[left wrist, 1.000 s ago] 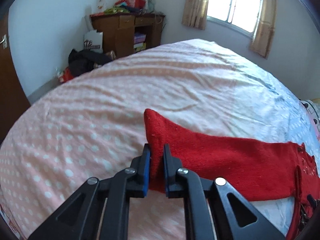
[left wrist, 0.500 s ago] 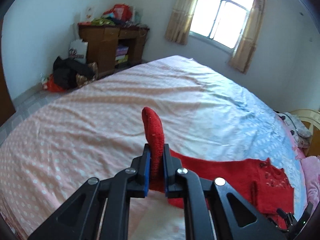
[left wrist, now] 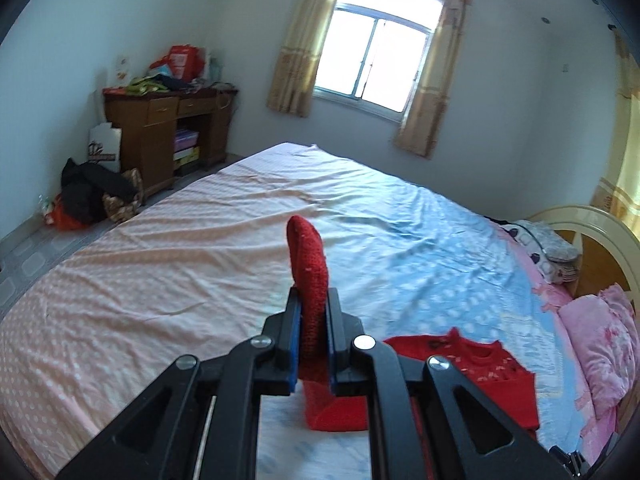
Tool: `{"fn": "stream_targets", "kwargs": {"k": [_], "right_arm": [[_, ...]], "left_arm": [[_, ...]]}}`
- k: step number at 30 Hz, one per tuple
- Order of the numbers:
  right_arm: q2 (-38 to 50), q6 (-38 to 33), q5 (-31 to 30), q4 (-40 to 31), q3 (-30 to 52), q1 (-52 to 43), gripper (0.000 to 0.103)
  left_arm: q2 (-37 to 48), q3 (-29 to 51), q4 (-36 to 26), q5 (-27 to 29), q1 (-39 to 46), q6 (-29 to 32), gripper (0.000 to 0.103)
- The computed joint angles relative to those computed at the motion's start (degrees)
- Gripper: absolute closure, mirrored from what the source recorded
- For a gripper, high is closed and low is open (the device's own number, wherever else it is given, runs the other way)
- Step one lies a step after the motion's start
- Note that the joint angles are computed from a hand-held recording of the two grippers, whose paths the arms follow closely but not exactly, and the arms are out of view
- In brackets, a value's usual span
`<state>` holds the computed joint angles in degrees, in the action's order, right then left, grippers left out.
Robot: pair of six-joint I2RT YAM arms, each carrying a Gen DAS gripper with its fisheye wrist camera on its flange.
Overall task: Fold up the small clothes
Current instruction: 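Lift the sleeve with the left gripper and fold it over the sweater front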
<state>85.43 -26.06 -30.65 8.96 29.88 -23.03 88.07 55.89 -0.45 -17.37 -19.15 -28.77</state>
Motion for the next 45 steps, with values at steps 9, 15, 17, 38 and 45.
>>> {"fn": "stream_targets", "kwargs": {"k": [9,15,17,38,45], "right_arm": [[8.0,5.9,-3.6,10.3,-0.7,-5.8,0.028],[12.0,10.0,-5.1,16.0,0.1,-9.5,0.028],[13.4,11.4,-5.7,15.7,1.5,-10.6,0.028],[19.9,15.3,-6.1,16.5,6.4,-16.2,0.028],[20.8,16.3,-5.9,17.0,7.1,-16.9,0.028]], "left_arm": [[6.5,13.6,-9.2,-5.5,-7.2,-2.1,0.092],[11.9,22.2,-12.5,-8.3,-11.4,-3.4,0.092],[14.1,25.8,-13.9,-9.5,-12.8,-3.1,0.092],[35.3,59.2,-26.9,-11.3,-21.7,-2.4,0.092],[47.7,76.4,-32.8,-9.7,-25.2,-1.7,0.092]]}}
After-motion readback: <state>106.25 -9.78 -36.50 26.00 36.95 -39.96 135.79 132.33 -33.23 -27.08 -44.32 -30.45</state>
